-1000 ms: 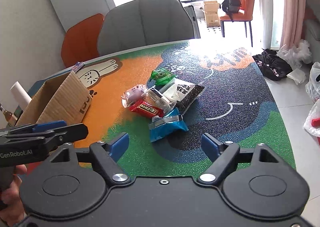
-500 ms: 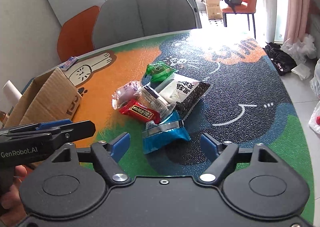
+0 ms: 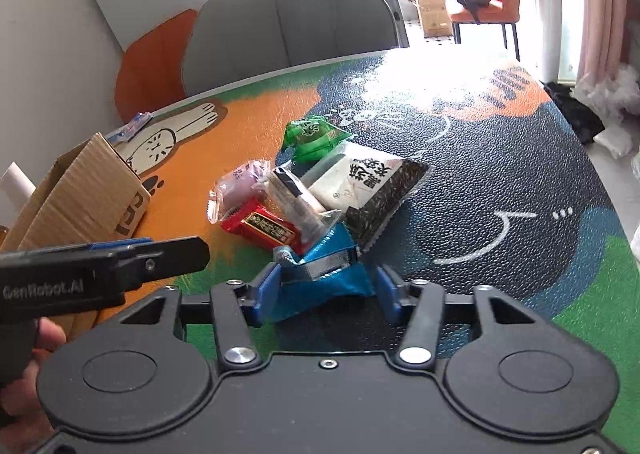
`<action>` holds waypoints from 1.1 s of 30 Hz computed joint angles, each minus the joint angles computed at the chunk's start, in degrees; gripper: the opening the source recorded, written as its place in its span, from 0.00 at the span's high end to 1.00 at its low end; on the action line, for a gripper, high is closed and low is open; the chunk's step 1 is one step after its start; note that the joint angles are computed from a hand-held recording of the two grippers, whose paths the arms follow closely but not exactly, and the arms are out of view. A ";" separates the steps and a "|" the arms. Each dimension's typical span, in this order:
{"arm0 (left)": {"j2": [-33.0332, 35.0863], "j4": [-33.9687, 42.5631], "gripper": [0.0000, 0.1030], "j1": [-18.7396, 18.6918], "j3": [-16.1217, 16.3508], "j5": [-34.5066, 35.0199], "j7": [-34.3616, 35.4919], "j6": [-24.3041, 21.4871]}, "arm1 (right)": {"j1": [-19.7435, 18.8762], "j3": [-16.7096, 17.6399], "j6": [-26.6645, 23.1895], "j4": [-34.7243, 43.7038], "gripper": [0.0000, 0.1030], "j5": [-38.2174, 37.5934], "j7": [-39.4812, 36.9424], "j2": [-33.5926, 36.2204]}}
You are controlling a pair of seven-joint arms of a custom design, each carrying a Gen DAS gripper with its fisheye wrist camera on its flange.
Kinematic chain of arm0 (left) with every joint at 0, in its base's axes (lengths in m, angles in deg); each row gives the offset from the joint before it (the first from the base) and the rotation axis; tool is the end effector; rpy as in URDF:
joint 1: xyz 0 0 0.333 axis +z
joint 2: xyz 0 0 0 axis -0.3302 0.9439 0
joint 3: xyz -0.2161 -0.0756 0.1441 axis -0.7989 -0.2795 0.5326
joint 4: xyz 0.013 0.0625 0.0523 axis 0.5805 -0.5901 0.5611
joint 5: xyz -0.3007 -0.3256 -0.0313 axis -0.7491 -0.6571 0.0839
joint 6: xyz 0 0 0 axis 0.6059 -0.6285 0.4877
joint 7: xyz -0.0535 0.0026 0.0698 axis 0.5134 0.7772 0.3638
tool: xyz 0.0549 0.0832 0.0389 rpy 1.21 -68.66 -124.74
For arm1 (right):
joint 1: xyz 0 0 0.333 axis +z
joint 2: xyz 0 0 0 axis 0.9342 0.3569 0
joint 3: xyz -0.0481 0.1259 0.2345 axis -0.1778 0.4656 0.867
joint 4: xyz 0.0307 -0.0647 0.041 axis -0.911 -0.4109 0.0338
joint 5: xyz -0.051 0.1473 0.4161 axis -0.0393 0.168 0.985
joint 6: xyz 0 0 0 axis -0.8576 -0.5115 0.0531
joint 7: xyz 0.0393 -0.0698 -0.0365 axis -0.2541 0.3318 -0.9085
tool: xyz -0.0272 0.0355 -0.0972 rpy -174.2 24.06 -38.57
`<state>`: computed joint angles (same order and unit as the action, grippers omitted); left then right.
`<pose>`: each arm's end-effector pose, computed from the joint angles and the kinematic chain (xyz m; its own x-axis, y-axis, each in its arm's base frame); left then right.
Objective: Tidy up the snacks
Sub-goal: 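Grasp the blue chip bag with the right gripper while the left gripper approaches the red candy bar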
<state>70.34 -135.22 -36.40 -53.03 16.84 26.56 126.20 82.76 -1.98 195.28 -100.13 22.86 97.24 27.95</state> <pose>0.6228 -0.3385 0.4646 -0.1564 -0.9591 0.2359 -0.7620 -0.0348 -0.6466 0.6146 0.1463 0.4481 0.1805 -0.9385 -0.2944 -0.7520 0.0613 -0.6563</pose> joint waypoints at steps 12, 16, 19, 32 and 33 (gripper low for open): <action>5.61 5.95 0.36 -2.94 1.85 5.00 -3.63 -1.19 | -0.40 -1.59 -1.38 -3.13 1.00 6.94 -4.13 -3.53; 7.57 8.01 0.37 -3.70 2.69 7.18 -5.79 -1.70 | -0.39 -1.84 -1.65 -3.12 0.98 5.77 -2.41 -3.72; 8.83 9.17 0.37 -3.46 2.53 6.58 -6.11 -1.04 | -0.55 -1.46 -1.53 -2.42 0.83 2.75 -0.17 -2.92; 10.91 10.37 0.47 -3.21 2.40 6.39 -3.32 2.73 | -0.41 -0.47 -0.16 0.69 0.33 1.69 0.04 0.32; 10.58 9.86 0.52 -2.58 1.77 4.99 -2.10 3.05 | -0.42 -0.36 -0.18 0.92 0.32 1.70 0.01 0.56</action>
